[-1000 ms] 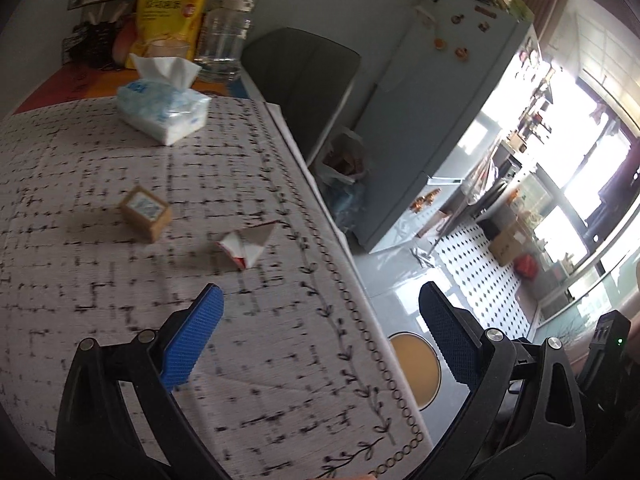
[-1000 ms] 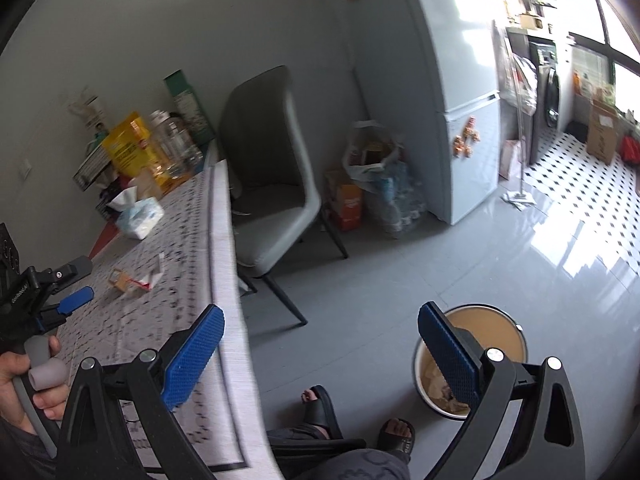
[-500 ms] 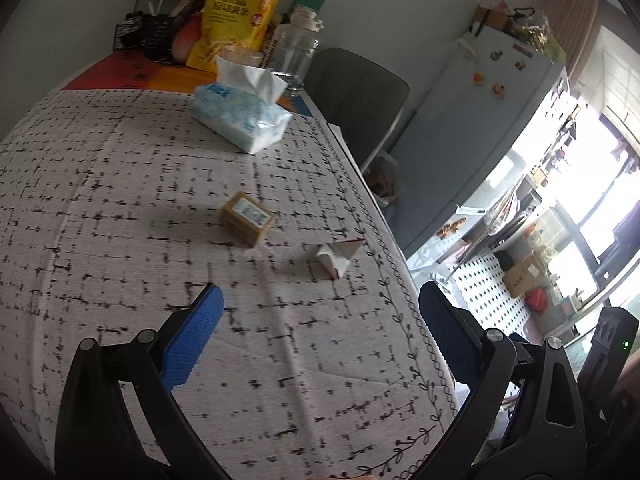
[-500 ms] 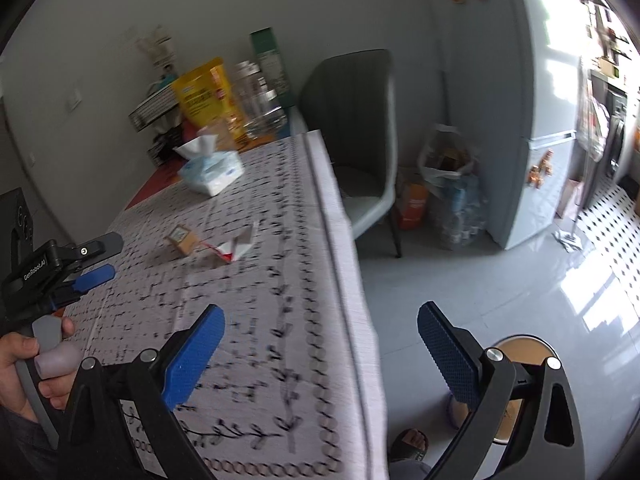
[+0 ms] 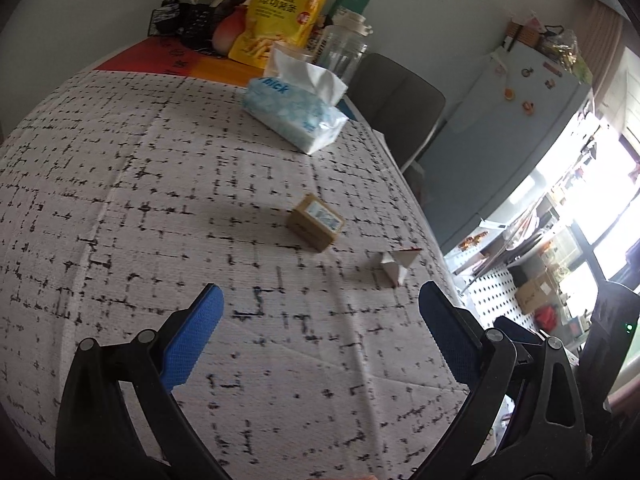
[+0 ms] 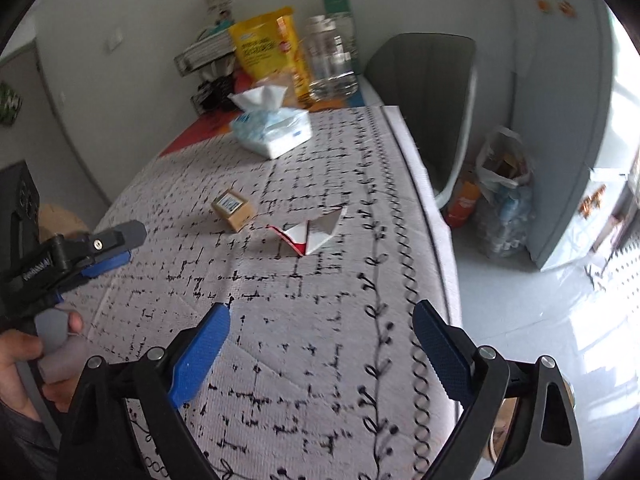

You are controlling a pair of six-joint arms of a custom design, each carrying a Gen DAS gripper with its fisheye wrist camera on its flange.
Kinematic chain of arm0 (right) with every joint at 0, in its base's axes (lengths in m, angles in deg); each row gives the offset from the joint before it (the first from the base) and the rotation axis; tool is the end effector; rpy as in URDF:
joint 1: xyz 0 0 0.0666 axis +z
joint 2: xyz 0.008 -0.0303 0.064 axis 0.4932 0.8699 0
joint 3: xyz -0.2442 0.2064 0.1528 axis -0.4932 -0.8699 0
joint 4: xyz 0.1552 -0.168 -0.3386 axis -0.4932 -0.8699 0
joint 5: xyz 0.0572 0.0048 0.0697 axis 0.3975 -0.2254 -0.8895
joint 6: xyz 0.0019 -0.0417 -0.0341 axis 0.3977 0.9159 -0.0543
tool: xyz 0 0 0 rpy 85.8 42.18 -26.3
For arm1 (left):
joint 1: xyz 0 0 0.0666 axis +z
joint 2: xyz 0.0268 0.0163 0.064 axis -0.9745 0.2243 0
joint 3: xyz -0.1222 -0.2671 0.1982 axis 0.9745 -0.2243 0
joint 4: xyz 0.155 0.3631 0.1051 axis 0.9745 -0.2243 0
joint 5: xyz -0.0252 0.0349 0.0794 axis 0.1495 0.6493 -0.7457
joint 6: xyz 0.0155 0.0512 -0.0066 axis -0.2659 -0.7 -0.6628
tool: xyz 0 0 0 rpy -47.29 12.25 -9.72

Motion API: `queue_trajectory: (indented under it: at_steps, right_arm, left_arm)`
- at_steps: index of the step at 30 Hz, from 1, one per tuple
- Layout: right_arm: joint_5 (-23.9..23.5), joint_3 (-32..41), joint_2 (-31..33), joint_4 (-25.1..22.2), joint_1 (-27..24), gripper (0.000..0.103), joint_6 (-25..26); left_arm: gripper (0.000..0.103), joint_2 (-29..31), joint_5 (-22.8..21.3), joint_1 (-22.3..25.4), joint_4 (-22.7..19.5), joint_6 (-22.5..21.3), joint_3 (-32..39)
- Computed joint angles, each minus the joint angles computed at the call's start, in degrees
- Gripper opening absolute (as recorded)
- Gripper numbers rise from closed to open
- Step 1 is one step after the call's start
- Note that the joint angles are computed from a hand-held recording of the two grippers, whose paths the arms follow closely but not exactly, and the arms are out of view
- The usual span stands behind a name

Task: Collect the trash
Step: 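Move both grippers back over the table toward the cardboard box, then grasp the small cardboard box with the left gripper while the right gripper grasps the paper scrap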

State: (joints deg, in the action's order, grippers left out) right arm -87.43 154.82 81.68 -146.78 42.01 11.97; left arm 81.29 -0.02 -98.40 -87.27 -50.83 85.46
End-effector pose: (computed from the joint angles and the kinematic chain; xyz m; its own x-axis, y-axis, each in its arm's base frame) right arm 0.5759 0.1294 0.4945 -0.7398 -0.0081 -0.6728 -0.1543 0.9753 0.1579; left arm 0.5911 -0.2356 0.5057 -0.7463 -0.2083 -0.6321 0.0952 0.9066 -0.4111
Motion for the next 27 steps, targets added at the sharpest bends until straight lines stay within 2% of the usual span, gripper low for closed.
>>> queue_trajectory:
  at_steps: [10, 14, 18, 27]
  right_arm:
    - [0.1, 9.6, 9.8, -5.1, 0.4, 0.079, 0.9]
    - [1.0, 12.8, 12.7, -6.3, 0.3, 0.074, 1.1]
    - [2.4, 16.4, 15.4, -6.7, 0.3, 0.075, 2.4]
    - [3.2, 33.7, 26.6, -12.5, 0.8, 0.075, 6.2]
  left_arm:
    - [0.097, -0.7, -0.4, 2.6, 0.8, 1.6, -3.1]
    - [0.097, 0.9, 0.3, 2.8, 0.4, 1.8, -1.8]
    - [0.097, 2.1, 0.4, 2.6, -0.1, 1.2, -0.4]
    - [0.097, 4.0, 0.0, 3.3, -1.3, 1.4, 1.7]
